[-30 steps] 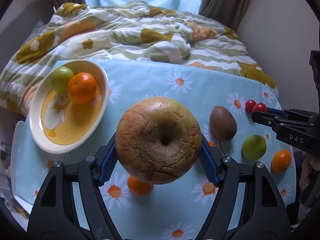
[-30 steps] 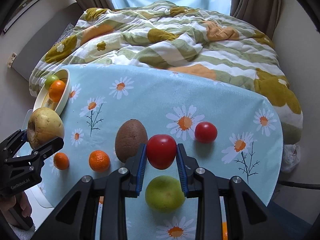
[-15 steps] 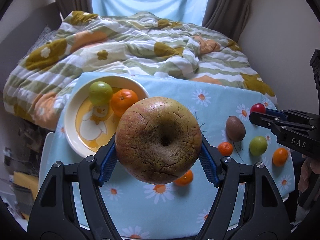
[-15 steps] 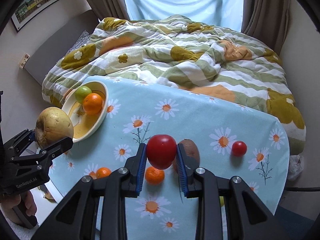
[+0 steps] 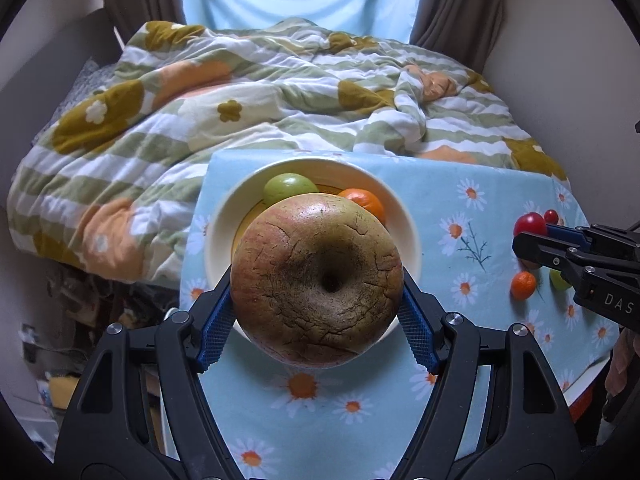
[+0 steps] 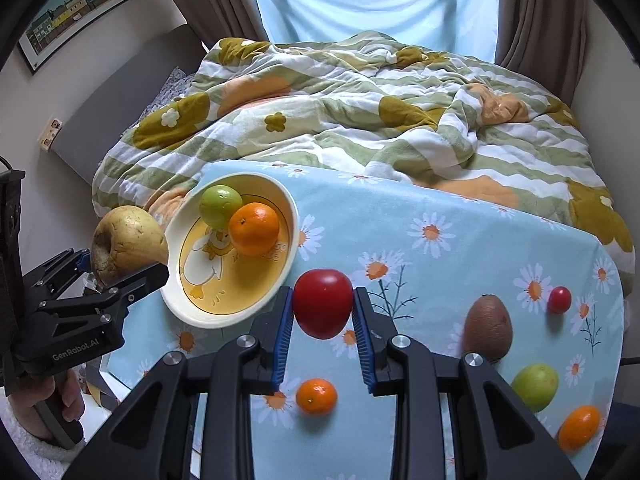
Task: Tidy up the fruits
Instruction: 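Place the wrinkled apple and red tomato into the white bowl and release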
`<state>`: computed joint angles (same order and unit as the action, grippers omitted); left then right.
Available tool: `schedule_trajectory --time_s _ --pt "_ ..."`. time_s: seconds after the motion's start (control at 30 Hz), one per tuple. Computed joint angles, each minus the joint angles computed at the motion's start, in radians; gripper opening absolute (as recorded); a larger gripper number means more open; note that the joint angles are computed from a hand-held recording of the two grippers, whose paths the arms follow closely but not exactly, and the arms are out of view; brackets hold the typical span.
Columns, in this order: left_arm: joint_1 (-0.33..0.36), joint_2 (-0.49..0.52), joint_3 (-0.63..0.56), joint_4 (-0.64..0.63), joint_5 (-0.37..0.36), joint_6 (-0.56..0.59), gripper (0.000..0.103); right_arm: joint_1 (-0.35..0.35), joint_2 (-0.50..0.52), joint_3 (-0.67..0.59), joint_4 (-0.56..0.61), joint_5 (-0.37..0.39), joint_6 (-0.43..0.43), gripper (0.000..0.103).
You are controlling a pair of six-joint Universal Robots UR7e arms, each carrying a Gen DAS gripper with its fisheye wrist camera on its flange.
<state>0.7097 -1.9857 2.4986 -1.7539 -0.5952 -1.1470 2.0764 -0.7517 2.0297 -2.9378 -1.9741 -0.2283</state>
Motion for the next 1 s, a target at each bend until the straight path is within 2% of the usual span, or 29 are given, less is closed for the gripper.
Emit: schedule_trajectory --time_s 0.17,0.3,0.47,0.67,0.7,0.77,0.8,0.87,1.0 --pt "0.122 -0.012 0.030 -0.195 -0.001 0.262 0.080 0.028 0.065 -0.029 -0.026 -0.010 0.069 0.027" --pt "0.219 0.036 0.048 -0.407 -0.018 0.484 0.080 0.041 0.107 -0.046 -0.044 -0.021 0.112 0.027" --pt "0.304 0.105 0.059 -0.588 -0.046 0.661 0.080 0.048 0.142 -0.059 -0.055 -0.035 0.153 0.027" --pt "0.358 0.147 0.067 -0.702 -0.071 0.751 0.081 0.051 0.153 -0.051 -0.074 -0.051 0.185 0.027" --pt "0.358 0.146 0.070 -0.718 -0.070 0.759 0.084 0.052 0.151 -0.048 -0.077 -0.055 0.189 0.027" --pt "0.338 0.132 0.083 -0.752 -0.051 0.779 0.103 0.054 0.147 -0.041 -0.084 -0.064 0.199 0.027" --pt "0.324 0.121 0.088 -0.761 -0.042 0.786 0.103 0.055 0.144 -0.038 -0.085 -0.068 0.205 0.027" --pt "0.301 0.102 0.089 -0.749 -0.032 0.790 0.103 0.058 0.135 -0.032 -0.088 -0.075 0.215 0.027" --pt "0.267 0.057 0.084 -0.646 -0.026 0.733 0.103 0.064 0.119 -0.024 -0.080 -0.081 0.222 0.027"
